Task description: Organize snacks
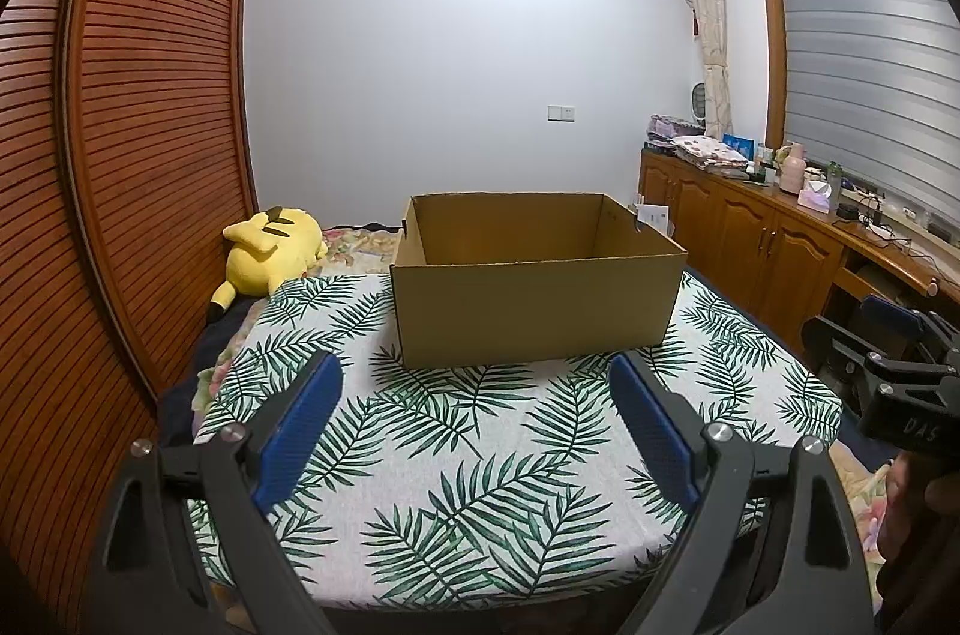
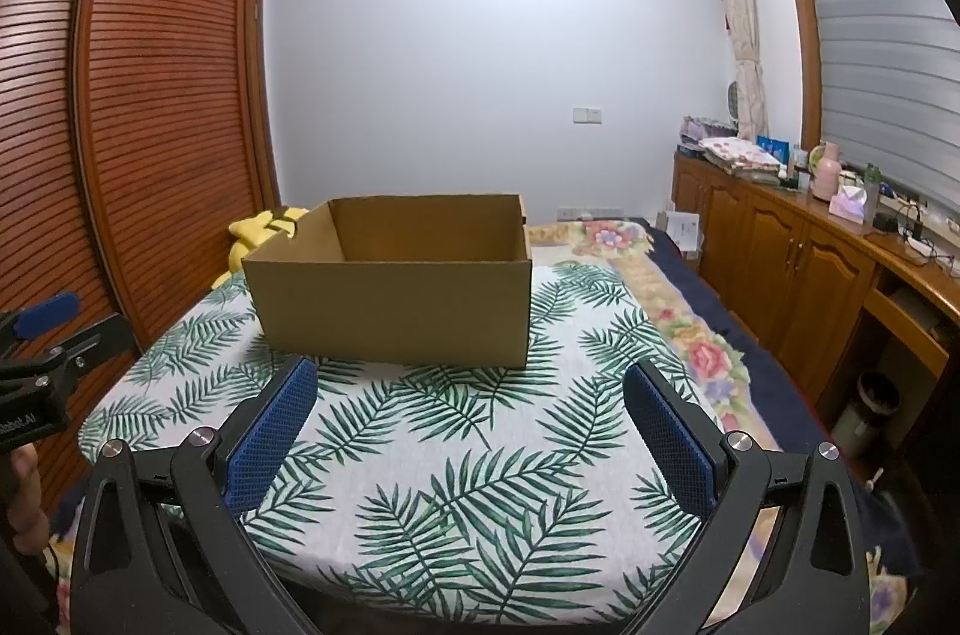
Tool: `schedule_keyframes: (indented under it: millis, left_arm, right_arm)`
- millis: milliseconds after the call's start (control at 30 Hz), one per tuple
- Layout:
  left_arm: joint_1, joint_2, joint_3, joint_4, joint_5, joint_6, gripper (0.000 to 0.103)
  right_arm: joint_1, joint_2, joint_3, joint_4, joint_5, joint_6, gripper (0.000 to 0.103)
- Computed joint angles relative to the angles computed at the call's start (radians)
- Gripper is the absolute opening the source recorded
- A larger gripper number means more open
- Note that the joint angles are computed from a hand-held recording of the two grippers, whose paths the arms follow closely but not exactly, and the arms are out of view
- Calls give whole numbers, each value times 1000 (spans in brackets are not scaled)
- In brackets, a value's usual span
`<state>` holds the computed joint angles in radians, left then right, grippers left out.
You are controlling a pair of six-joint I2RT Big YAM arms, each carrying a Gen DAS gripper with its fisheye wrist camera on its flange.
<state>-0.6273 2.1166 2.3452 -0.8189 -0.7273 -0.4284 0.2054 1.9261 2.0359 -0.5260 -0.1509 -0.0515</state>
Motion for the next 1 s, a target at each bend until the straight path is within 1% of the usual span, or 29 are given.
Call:
schedule_keyframes:
  millis: [1000]
  left_arm:
    - [1, -8, -11, 3, 2, 1, 92]
  right_arm:
    - [-2, -2, -14, 13, -1, 0, 103]
